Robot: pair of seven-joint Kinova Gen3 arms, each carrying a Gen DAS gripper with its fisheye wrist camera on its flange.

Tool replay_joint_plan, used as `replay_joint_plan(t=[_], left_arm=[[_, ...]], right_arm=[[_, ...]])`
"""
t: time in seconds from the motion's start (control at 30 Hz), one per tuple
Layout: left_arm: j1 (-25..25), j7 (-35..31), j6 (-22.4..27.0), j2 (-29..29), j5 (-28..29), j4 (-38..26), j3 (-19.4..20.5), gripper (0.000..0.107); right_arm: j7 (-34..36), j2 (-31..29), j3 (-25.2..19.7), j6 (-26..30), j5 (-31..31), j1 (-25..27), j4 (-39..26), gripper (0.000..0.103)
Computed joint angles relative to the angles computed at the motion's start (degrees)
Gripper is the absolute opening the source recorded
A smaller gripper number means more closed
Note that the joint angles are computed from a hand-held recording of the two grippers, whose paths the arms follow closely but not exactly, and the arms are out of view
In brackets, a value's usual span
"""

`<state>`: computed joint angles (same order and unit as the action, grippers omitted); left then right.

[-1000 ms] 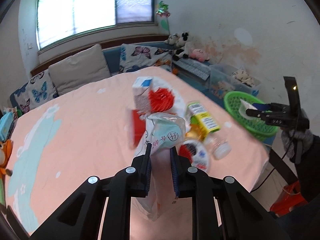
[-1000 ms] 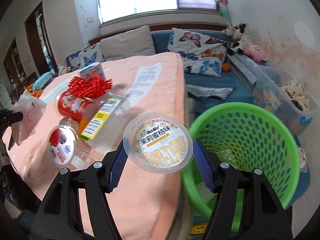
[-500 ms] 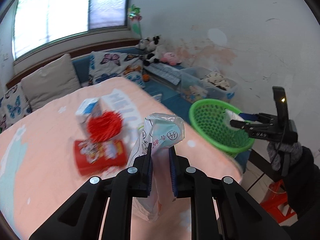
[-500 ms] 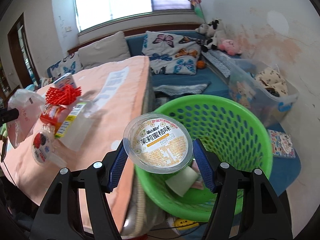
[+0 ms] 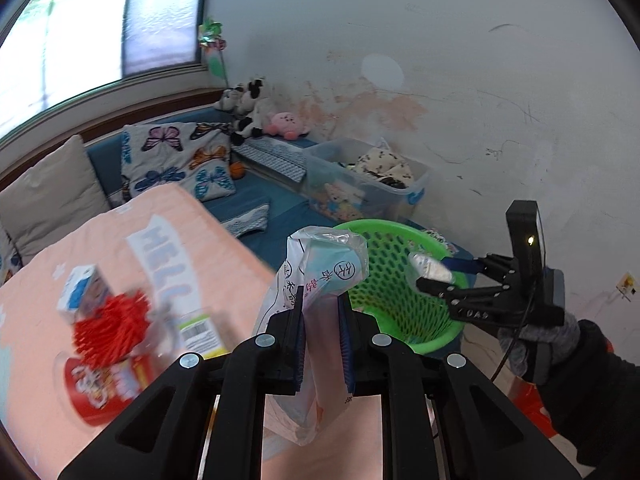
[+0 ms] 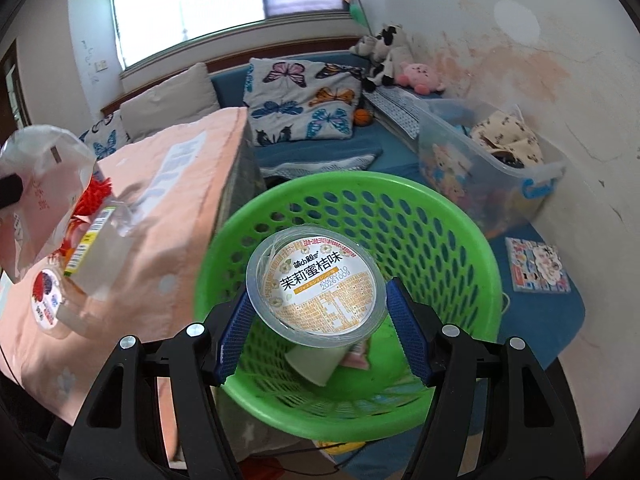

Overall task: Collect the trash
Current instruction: 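Drop the jelly cup into the green basket with right tool while left tool drops the bag, then grasp the strawberry-print yogurt cup with the left tool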

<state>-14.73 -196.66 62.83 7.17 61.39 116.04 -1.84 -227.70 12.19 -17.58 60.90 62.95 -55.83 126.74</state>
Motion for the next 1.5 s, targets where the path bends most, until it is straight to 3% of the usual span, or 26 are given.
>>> replay_joint_plan(t=[0.33, 0.8, 1.03, 1.13, 1.2, 1.5], left_arm=[[4.9, 5.0, -3.0, 1.1, -1.0, -1.3, 3.1, 0.015], [12.8, 12.0, -9.1, 3.4, -4.6, -2.2, 7.5, 0.015], [14.8, 15.8, -11.8, 4.7, -6.6, -2.9, 9.0, 0.018], [14.8, 15.8, -12.3, 4.6, -6.6, -2.7, 9.4, 0.028], [14.4, 15.3, -12.0, 4.6, -6.3, -2.5, 9.4, 0.045], [11.6, 11.4, -9.6, 2.7, -3.1, -1.0, 7.5, 0.054]], right_arm=[[-3.6, -0.6, -0.6, 0.6, -0.9, -0.5, 2.1, 0.072], [-7.2, -1.8, -4.0, 9.0, -5.6, -5.9, 2.3, 0.072], [-10.1, -2.1, -4.9, 10.6, -7.1, -7.6, 2.8, 0.072], [-10.9, -2.0, -5.1, 11.0, -7.4, -8.1, 2.8, 0.072], [-11.0, -1.9, -5.1, 11.1, -7.4, -8.3, 2.7, 0.072], [-10.0, -1.7, -4.8, 11.7, -6.7, -8.6, 1.6, 0.072]])
